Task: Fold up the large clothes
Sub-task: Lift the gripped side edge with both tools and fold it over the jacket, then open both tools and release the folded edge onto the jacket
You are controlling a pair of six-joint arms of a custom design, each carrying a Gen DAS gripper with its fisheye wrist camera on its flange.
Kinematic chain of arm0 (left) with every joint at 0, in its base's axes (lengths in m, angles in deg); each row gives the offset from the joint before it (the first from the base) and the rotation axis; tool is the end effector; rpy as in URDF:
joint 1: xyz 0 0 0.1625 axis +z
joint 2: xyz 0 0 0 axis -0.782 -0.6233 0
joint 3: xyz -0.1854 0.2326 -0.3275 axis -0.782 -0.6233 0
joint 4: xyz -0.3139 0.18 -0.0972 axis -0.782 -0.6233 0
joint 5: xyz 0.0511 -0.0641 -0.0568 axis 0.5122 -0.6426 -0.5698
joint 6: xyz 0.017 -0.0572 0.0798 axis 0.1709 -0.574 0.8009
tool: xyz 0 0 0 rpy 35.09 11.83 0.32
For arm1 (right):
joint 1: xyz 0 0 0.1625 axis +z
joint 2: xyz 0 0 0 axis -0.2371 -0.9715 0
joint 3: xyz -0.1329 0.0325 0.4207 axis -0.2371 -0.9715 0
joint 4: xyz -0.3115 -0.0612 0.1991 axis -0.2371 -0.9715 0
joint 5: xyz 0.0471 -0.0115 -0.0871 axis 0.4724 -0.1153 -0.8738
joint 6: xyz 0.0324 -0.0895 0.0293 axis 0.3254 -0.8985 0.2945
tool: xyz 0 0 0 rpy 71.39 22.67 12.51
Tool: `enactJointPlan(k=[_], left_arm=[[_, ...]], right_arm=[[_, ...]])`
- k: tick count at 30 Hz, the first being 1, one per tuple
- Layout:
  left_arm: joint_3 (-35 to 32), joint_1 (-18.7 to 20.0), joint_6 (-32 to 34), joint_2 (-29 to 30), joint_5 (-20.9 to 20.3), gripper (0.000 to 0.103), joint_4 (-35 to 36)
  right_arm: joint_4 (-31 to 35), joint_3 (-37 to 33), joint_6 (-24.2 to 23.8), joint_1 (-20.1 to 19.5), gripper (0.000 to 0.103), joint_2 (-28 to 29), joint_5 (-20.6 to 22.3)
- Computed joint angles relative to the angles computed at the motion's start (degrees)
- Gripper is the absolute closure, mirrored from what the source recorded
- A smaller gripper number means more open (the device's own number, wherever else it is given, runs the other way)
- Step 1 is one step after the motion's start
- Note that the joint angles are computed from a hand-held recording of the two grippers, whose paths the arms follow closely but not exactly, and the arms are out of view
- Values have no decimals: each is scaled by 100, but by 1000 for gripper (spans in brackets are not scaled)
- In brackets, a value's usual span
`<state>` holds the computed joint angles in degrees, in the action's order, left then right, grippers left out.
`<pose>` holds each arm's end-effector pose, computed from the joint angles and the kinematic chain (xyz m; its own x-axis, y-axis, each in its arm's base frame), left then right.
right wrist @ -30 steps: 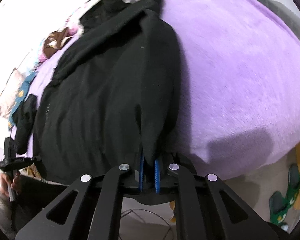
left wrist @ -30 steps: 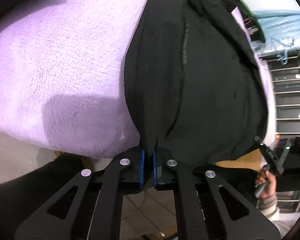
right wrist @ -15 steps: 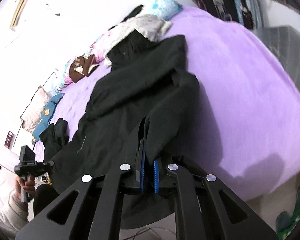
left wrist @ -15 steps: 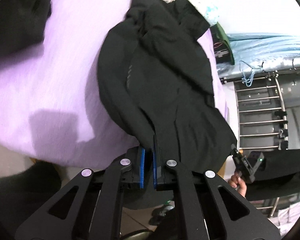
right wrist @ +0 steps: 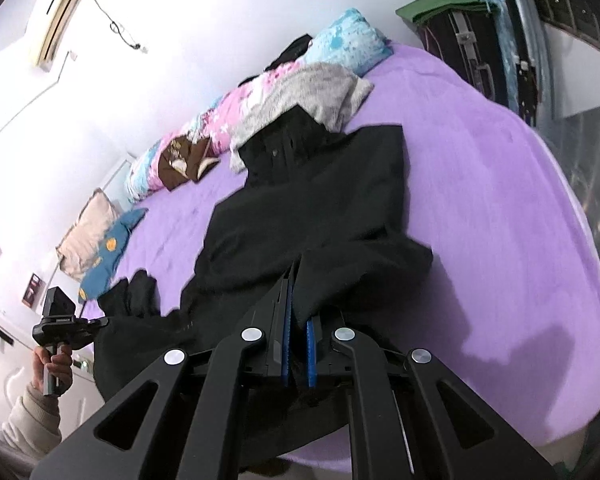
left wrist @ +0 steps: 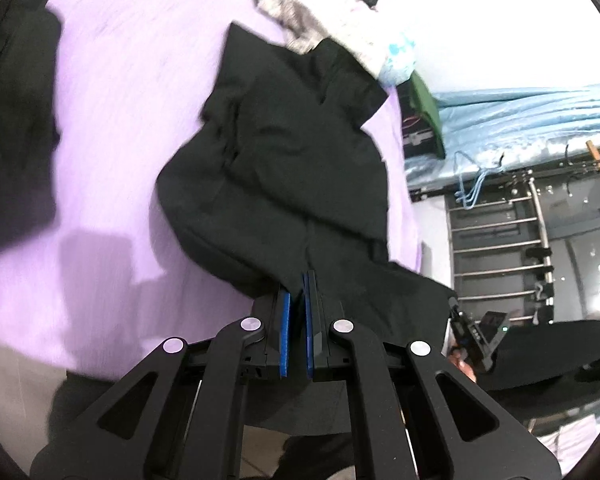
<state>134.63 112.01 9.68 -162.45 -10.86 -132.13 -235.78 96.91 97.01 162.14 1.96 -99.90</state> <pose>-0.0182 -0.3109 0.5644 -0.9957 0.0268 0.0890 0.0047 0.9708 -0.2400 0.3886 -0.1681 0.2289 -0.9718 0.0773 0.2229 -0.1135 0.6750 -0.7290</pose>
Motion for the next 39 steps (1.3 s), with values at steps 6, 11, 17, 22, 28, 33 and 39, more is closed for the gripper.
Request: enactJointPlan(k=[6,11,17,22,28,33,39], left_arm=[[-577,114,94,871,122,99,-412],[-1060,302,233,1651,262,99,-786],[-1638,675,410,2636,410,99,-1199],[-2157,1030,600,3444,587,98,-1478],[-2857,1350,939,4371,684,98,-1819],[-3418,1601,1040,5053,678,98,-1837],[-3832,1697,1307,5541,974,98,-1641]], right_arm=[[-430,-401,-1033,-655,97,-22,252],[-611,-897,-1819,-1268,97,108,575],[-785,-1358,-2529,-1989,97,414,833],[-1109,-1630,-2917,-2692,97,715,1223],[-1153,-2076,-3315,-3370,97,1120,1444],[-958,-2418,-3408,-3772,97,1385,1569],[-930,-2708,-3578,-4031,97,1677,1591]])
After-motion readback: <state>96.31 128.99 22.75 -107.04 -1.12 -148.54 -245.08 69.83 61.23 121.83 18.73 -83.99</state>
